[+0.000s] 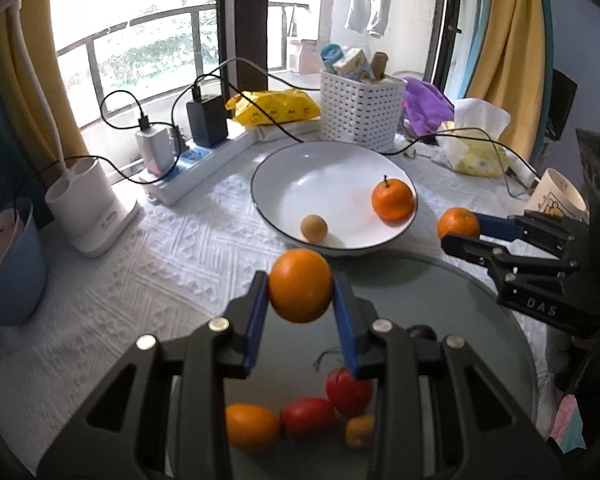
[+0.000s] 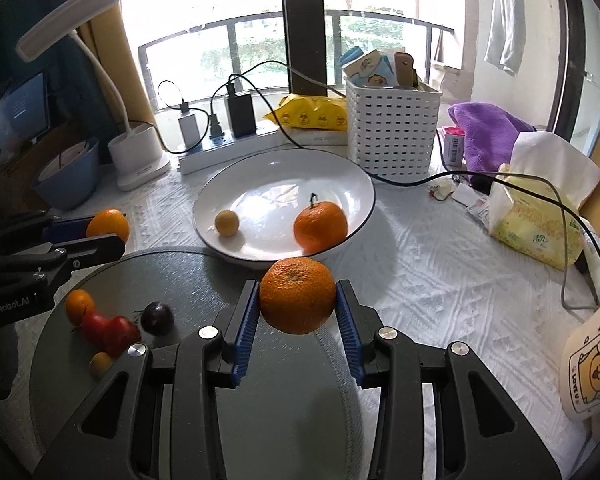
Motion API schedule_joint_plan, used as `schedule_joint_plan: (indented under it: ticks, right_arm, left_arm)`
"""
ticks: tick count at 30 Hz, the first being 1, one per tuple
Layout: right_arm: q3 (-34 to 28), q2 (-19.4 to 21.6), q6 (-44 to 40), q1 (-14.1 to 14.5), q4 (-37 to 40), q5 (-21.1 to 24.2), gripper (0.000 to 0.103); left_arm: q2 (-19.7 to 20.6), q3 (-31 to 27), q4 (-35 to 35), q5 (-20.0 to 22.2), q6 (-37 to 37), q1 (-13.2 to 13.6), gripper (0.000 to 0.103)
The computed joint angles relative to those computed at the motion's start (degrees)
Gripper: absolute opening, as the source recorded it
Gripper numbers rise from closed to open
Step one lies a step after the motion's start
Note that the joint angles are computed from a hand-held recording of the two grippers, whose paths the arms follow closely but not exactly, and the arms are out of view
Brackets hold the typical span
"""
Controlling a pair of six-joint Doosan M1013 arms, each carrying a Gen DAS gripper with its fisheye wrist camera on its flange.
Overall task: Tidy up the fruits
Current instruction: 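Lower both oranges onto the white plate and open both tools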
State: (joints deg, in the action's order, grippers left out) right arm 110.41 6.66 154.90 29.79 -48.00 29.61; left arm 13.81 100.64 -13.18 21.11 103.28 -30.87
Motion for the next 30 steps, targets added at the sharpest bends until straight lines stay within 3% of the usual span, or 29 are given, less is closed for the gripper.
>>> schedule_joint_plan:
  ticks: [10, 18, 25, 30]
  right_arm:
    - [-2.56, 1.72, -2.99, -2.14, -0.5, -0.73, 0.041]
    - [-4.45, 3.84, -0.49, -3.25, -4.15, -2.76, 0.041]
    - [-7.04, 6.27, -2.31, -4.74, -2.0, -5.14, 0.041]
    - [-8.63, 8.09, -5.33, -5.93, 3.52, -5.9, 0.041]
  left_arm:
    - [2.59, -3.61, -2.61, 0.34, 3.41, 0.69, 0.033]
    - [5.9, -8.5, -8.47, 3.9, 7.88, 1.31, 0.033]
    - [8.96, -12.21, -4.47, 5.7, 4.53, 1.07, 0.033]
    - [11.29, -15.03, -2.98, 8.73, 1.33, 1.37, 0.033]
